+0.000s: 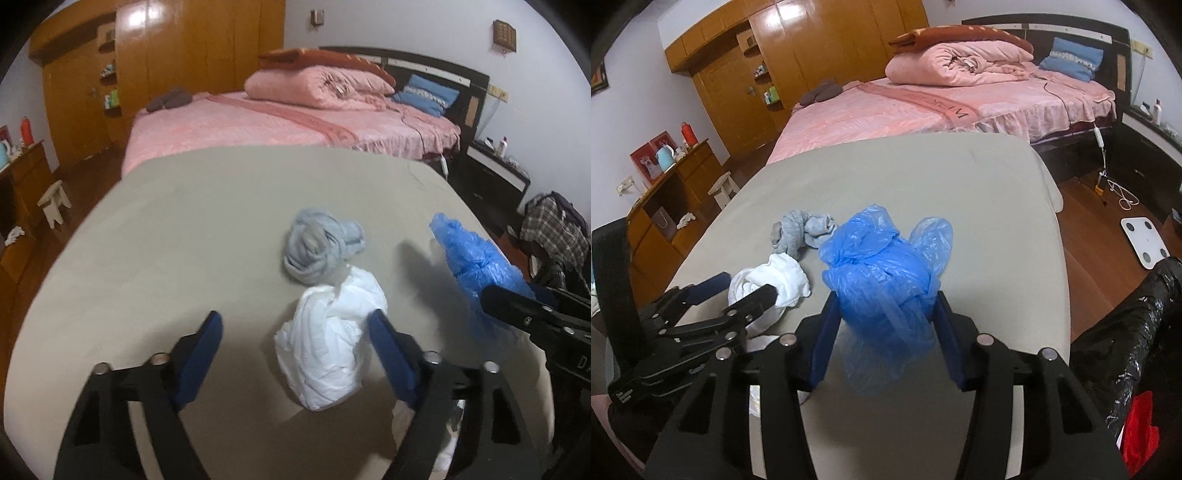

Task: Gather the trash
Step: 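Grasp the white cloth with the left tool while the right tool lifts the blue bag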

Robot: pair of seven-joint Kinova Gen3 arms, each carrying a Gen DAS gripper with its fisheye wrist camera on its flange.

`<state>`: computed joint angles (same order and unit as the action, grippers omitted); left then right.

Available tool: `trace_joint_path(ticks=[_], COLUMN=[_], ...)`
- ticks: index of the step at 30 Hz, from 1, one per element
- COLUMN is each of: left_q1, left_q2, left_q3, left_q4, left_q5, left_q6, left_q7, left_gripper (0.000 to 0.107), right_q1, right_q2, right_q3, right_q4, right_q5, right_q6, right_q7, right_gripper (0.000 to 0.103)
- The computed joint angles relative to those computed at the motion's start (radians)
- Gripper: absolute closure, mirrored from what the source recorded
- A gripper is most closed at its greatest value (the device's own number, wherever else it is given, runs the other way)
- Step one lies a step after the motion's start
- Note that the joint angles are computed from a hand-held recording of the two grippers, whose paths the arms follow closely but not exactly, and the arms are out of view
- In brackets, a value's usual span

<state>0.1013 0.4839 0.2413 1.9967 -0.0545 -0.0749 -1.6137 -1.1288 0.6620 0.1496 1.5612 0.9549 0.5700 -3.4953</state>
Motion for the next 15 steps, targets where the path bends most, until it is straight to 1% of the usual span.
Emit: trace_joint_path(ticks=[2, 3, 5, 10, 15], left_q1=[-0.049, -0.077, -0.101, -0.092, -0.068], left_q2=[0.017, 0.021, 0.023, 0.013, -0.002], left_q3=[0.062, 0.095, 0.126, 0.119, 0.096], left_q4=[-0.015, -0.013, -0.003, 0.018, 0.026], left_q5=[-0.023, -0.032, -0.042, -0.049, -0.036], left_q6=[0.025, 0.027, 0.019, -0.002, -0.017], left_q7=[-0.010, -0.017, -0.029, -0.038, -0.021], left_gripper=[0.049, 0.053, 0.065, 0.074, 0.077], right_q1=[-0.003, -0.003, -0.002, -0.006, -0.003], right_q2=[0.006, 0.010, 0.025, 0.049, 0.061], right_q3=[0.001, 0.000, -0.009, -0.010, -0.015], right_q4=[-0.001, -0.003, -0.024, -0.046, -0.067], right_q5=[-0.002, -0.005, -0.021, -0.040, -0.059], right_q6=[0.004, 0.008, 0.033, 0.058, 0.079], right_q7=[-0.009, -0.008, 0.009, 0.029, 0.059], right_gripper=[0.054, 0.054, 0.054, 0.054, 0.054])
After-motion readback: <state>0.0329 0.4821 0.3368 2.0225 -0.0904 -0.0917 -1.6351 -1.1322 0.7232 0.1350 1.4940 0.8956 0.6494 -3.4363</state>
